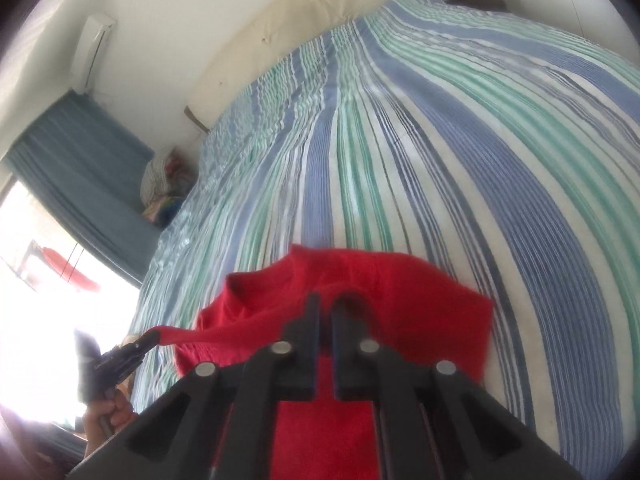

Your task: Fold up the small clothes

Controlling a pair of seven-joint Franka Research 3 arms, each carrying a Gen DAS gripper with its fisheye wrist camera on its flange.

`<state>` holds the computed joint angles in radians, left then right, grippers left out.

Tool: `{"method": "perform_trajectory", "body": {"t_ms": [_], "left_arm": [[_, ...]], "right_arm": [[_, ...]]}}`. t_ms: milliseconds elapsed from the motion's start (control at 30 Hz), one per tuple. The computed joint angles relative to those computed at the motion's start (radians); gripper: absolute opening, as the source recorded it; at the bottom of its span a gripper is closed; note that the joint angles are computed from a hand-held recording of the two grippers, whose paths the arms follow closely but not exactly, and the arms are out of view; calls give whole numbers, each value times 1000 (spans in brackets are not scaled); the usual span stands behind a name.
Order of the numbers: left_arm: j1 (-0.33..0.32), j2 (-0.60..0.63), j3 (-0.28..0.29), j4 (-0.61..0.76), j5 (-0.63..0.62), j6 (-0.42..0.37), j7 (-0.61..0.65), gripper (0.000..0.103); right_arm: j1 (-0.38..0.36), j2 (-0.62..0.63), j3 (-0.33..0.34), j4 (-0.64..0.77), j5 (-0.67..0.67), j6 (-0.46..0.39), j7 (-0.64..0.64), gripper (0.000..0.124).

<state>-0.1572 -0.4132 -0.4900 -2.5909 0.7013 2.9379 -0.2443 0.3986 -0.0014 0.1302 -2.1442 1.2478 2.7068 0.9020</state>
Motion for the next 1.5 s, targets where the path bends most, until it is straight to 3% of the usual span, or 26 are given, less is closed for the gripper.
{"method": "perform_trajectory", "body": {"t_ms": [100, 167, 200, 233, 300, 333, 400, 500, 600, 667, 733, 767, 800, 867, 933, 1033, 1200, 1300, 1367, 1433, 1500], "left_arm": [[39, 74, -2, 36, 29, -6, -5, 7], [39, 110, 8, 67, 39, -62, -14, 27], [33, 115, 20, 71, 45, -76, -27, 56], [32, 108, 30, 68, 58, -77, -51, 78], [59, 59, 15, 48, 127, -69, -153, 82], [55, 32, 20, 33, 138, -63, -171, 83], [16, -14, 38, 12, 119, -84, -139, 84], [-82, -62, 36, 8, 53, -190, -24, 87], [-156, -75, -16, -3, 29, -216, 7, 96], [-198, -39, -56, 4, 24, -216, 11, 97], [-254, 20, -86, 40, -11, -305, 38, 97], [-283, 45, -99, 63, -28, -371, 48, 97], [-314, 60, -110, 84, -45, -439, 51, 97], [-366, 58, -139, 112, -52, -547, 17, 97], [-407, 37, -172, 129, -36, -626, -47, 97], [-446, 54, -205, 168, -16, -725, -140, 99], [-479, 168, -189, 230, 24, -800, -202, 100], [-497, 240, -168, 252, 49, -850, -238, 100], [-517, 266, -139, 245, 35, -835, -251, 100], [-538, 285, -108, 236, 24, -808, -249, 100], [-562, 307, -88, 252, 28, -830, -238, 101]], "right_arm": [[-7, 103, 6, 81, -9, -2, 12, 5], [-18, 158, 18, 121, 3, 4, 16, 7], [-23, 176, 25, 131, 10, 14, 23, 12], [-30, 189, 34, 140, 35, 20, 17, 20], [-50, 194, 50, 144, 123, 32, -34, 35], [-55, 184, 52, 137, 155, 44, -49, 52], [-56, 147, 48, 111, 186, 75, -66, 65], [-49, 62, 30, 50, 95, 65, -61, 65], [-36, -56, 11, -35, 103, -58, -196, 65], [-20, -132, -19, -106, 145, -218, -281, 65], [8, -167, -48, -167, 124, -336, -286, 65], [5, -180, -28, -197, 58, -319, -243, 65], [6, -193, 3, -238, -50, -245, -165, 65], [-2, -219, 47, -321, -257, -108, -11, 53], [38, -309, 14, -408, -223, -51, -34, 49], [95, -472, 0, -535, -184, 48, -48, 68], [184, -583, 37, -668, -186, 238, -21, 72], [149, -560, 124, -708, -275, 326, 93, 72], [116, -563, 169, -738, -331, 336, 161, 72], [146, -554, 150, -752, -346, 369, 167, 77], [172, -546, 127, -759, -367, 386, 168, 81]]}}
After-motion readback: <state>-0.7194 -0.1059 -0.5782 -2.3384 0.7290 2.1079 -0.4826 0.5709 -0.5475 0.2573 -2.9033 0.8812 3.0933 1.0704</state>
